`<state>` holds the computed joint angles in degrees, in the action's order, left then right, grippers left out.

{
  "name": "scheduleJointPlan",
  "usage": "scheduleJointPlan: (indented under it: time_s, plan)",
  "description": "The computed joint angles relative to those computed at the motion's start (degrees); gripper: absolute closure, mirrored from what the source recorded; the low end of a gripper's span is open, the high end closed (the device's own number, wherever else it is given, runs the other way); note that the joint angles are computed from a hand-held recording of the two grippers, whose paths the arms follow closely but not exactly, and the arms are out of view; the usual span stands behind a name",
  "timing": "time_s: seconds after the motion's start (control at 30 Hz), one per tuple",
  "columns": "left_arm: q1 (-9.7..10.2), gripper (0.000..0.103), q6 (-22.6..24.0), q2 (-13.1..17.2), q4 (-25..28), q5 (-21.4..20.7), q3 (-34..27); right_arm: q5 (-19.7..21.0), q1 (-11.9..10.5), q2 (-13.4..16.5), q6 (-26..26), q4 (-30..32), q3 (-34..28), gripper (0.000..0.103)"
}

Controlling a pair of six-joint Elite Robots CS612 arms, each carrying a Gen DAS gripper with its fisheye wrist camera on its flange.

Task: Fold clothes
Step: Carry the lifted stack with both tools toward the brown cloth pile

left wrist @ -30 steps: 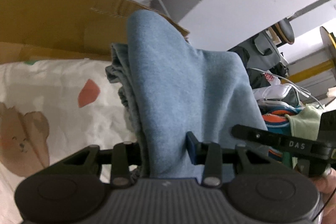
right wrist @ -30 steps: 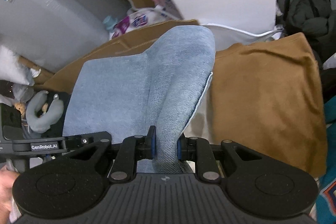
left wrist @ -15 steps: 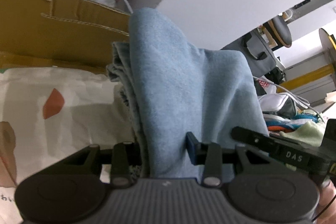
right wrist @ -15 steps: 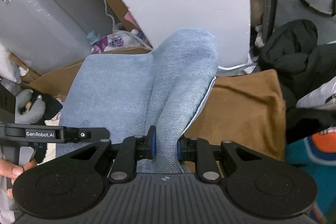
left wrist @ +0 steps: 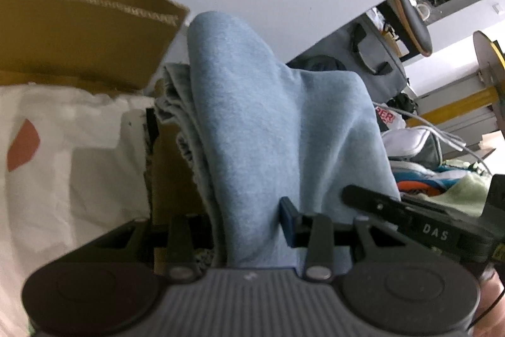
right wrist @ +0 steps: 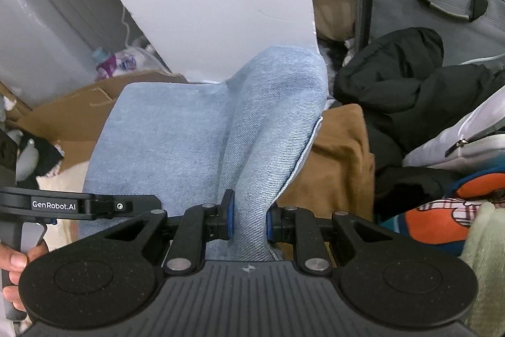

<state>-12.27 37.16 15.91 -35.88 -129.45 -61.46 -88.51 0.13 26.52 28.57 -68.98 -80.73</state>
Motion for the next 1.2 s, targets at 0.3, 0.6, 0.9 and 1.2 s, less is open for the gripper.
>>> scheduleJointPlan:
  time_s: [0.3,0.6,0.9,1.2]
  plan:
    - [-0.97,0.062,-0.50,2.91,0.98,-0.18,-1.19,-1.21,-0.56,4.32,-1.60,-0.81,-2.61,0.084]
    - [-0.22,0.063,2.39,3.32,2.10,-3.36,0.98,-6.32,0.04,7.45,-3.45,-3.53,-3.33,0.084]
    - [-0.54,0.060,1.76,3.65,0.26,-4.13,0.71,-7.56,-0.12,6.43,-3.65,-4.52,-2.26,0.084]
    - [-1.06,0.059,6.28,0.04,-3.03,4.75,2.06,-10.21,0.40,7.76,-2.17,-5.92,-2.24,0.084]
